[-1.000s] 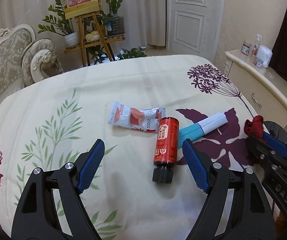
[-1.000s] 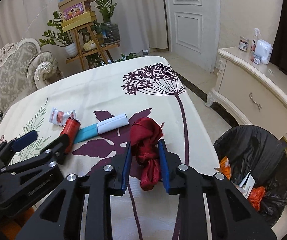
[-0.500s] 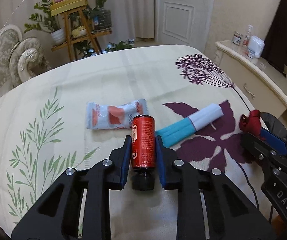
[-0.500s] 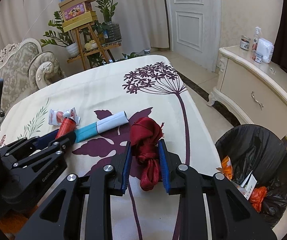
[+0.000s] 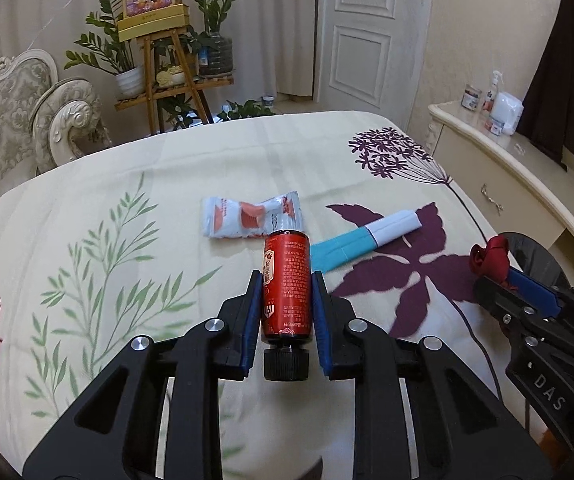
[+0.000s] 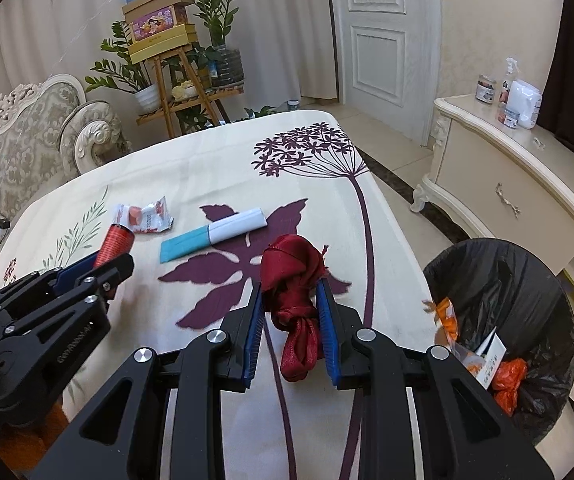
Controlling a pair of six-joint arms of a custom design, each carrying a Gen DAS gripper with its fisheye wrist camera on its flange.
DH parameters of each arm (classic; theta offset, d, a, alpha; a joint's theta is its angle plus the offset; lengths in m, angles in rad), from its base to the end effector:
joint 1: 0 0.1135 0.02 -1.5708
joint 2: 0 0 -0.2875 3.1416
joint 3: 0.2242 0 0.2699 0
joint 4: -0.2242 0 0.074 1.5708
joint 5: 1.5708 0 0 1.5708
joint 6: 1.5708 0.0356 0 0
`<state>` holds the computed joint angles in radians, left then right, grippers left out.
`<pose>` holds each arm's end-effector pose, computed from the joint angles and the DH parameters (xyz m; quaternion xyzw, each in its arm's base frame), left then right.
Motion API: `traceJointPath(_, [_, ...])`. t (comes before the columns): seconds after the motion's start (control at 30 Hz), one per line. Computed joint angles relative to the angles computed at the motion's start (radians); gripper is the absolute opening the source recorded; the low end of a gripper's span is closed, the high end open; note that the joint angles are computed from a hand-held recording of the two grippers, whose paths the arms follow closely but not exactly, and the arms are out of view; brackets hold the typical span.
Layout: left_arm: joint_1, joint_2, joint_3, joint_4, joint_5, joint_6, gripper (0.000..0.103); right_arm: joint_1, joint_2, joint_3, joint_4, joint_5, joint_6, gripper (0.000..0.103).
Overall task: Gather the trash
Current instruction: 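Carry the cloth and red can over the trash bin and open both tools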
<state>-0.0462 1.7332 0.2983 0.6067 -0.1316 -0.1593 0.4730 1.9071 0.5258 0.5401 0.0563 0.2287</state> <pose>0.2355 -0.0062 0.0641 -0.0764 0.9270 0.0238 0.3664 0.2648 0.1332 0.0561 -0.1038 0.9281 0.0979 0.3439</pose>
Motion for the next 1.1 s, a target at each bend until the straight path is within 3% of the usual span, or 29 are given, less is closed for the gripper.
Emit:
traceJointPath(0.27, [-0.051, -0.147, -0.095, -0.036, -0.024, -0.033, 0.023, 0.007, -0.089, -0.113, 0.033, 0.035, 0.001, 0.027])
traceJointPath(0.5, [-0.182, -0.237, -0.124, -0.085, -0.083, -0.095, 0.023, -0.053, -0.167, -0.202, 0.055, 0.034, -0.011, 0.027])
traceJointPath(0.73, [-0.332, -0.233, -0.094, -0.111, -0.147, -0.159, 0.023, -0.17, -0.237, -0.281, 0.08, 0.005, -0.047, 0.027])
traceJointPath(1.1, [-0.54, -0.09, 0.029, -0.113, -0.223, -0.228, 0.023, -0.39, -0.275, -0.331, 0.111, -0.074, -0.131, 0.027])
